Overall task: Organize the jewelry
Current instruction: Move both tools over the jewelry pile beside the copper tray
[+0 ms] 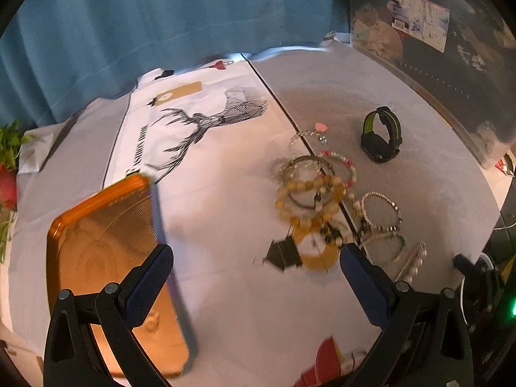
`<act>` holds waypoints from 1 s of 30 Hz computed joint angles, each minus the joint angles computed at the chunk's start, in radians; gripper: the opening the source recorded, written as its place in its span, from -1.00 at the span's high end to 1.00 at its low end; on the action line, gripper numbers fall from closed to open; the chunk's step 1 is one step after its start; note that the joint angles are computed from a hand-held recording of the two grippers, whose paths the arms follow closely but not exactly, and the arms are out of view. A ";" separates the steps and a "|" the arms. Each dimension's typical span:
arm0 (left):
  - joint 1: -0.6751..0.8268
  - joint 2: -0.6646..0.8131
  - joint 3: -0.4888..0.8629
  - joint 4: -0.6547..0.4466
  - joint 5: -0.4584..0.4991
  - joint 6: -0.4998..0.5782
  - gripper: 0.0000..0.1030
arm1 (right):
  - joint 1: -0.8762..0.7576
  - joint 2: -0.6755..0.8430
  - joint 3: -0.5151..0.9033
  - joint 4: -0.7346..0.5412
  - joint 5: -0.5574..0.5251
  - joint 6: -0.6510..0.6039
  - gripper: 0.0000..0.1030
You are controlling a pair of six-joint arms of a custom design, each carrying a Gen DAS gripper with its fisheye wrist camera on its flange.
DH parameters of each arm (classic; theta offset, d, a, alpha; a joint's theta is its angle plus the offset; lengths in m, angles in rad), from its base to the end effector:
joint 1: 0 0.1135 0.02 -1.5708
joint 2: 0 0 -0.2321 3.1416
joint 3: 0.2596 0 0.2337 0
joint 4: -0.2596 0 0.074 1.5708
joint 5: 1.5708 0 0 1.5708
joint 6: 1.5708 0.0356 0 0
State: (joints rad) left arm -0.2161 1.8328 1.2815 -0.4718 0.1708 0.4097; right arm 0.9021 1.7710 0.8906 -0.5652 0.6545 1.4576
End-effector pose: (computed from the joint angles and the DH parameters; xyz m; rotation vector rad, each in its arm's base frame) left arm 0.3511 -0.0833 0.1773 0.8522 2.4328 -0.1496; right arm 0.1838 0.1976 0.1036 0.7322 2.3752 -0.1774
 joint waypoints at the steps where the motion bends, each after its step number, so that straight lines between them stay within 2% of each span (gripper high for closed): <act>1: -0.007 0.021 0.023 -0.007 -0.001 -0.005 -0.99 | 0.001 0.035 0.031 -0.014 0.018 -0.020 -1.00; 5: -0.043 0.125 0.143 -0.061 -0.002 -0.016 -0.99 | 0.004 0.078 0.050 0.043 0.053 -0.061 -1.00; 8: -0.063 0.197 0.233 -0.131 0.018 -0.002 -0.99 | -0.006 0.056 0.008 0.062 0.066 -0.057 -1.00; 15: -0.105 0.308 0.314 -0.174 0.004 0.039 -0.99 | -0.112 -0.048 -0.105 0.046 0.026 -0.058 -1.00; 19: -0.095 0.341 0.340 -0.189 0.009 0.030 -0.99 | -0.089 -0.115 -0.165 0.129 0.017 -0.102 -1.00; 21: -0.092 0.359 0.362 -0.201 0.004 0.028 -0.99 | -0.077 -0.089 -0.143 0.160 0.004 -0.143 -1.00; 24: -0.086 0.372 0.378 -0.202 0.003 0.046 -0.99 | -0.087 0.002 -0.053 0.108 0.015 -0.173 -1.00; 27: -0.078 0.392 0.401 -0.216 -0.004 0.061 -0.97 | -0.122 0.009 -0.051 0.115 0.022 -0.185 -1.00; 30: -0.067 0.417 0.439 -0.245 0.013 0.049 -0.78 | -0.159 -0.002 -0.064 0.128 0.017 -0.206 -1.00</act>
State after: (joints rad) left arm -0.2833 2.2496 1.7204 -0.7170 0.1840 0.4583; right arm 0.7432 1.7689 0.8266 -0.4372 0.6720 1.2511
